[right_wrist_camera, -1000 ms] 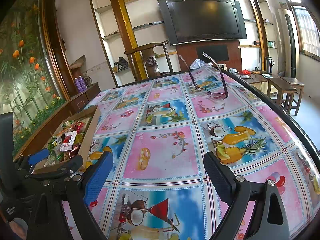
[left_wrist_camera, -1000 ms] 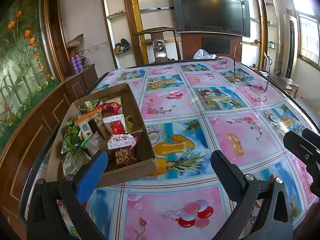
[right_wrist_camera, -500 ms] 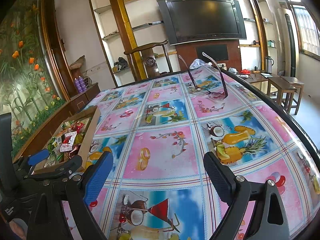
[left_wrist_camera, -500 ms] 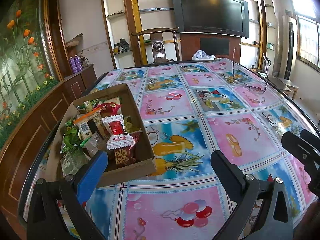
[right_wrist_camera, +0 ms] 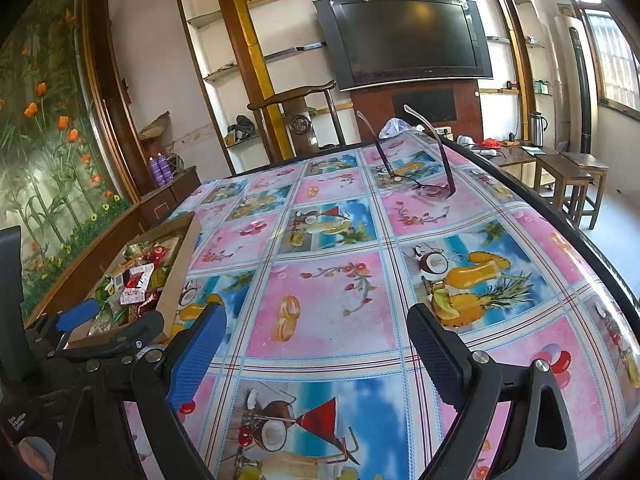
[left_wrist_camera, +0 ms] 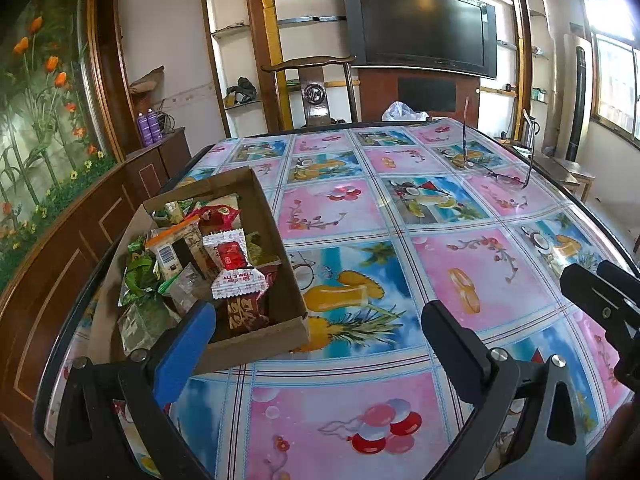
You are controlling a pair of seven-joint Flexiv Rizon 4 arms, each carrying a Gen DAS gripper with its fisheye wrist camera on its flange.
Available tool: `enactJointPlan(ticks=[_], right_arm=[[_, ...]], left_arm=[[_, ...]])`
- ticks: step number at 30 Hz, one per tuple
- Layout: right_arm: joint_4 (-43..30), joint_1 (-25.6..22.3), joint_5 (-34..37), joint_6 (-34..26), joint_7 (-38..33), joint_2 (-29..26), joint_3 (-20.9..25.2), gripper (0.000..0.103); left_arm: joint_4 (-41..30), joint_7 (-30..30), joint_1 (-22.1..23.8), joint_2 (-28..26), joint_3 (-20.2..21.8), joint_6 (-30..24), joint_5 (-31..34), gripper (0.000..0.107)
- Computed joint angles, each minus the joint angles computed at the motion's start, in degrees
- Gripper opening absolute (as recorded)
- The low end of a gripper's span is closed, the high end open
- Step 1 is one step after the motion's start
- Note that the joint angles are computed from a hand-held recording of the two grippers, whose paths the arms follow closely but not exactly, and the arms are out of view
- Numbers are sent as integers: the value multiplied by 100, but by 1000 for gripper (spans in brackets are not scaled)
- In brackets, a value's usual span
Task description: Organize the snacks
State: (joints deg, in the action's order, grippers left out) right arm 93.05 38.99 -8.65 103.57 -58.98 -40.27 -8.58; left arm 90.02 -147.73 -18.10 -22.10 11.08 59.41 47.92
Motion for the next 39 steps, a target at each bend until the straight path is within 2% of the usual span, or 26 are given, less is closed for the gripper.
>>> enactJointPlan(ticks=[39], right_arm=[[-8, -18, -10, -20, -6, 16, 24, 94]], left_arm=[[85, -56, 61, 54, 1, 151, -15, 103]])
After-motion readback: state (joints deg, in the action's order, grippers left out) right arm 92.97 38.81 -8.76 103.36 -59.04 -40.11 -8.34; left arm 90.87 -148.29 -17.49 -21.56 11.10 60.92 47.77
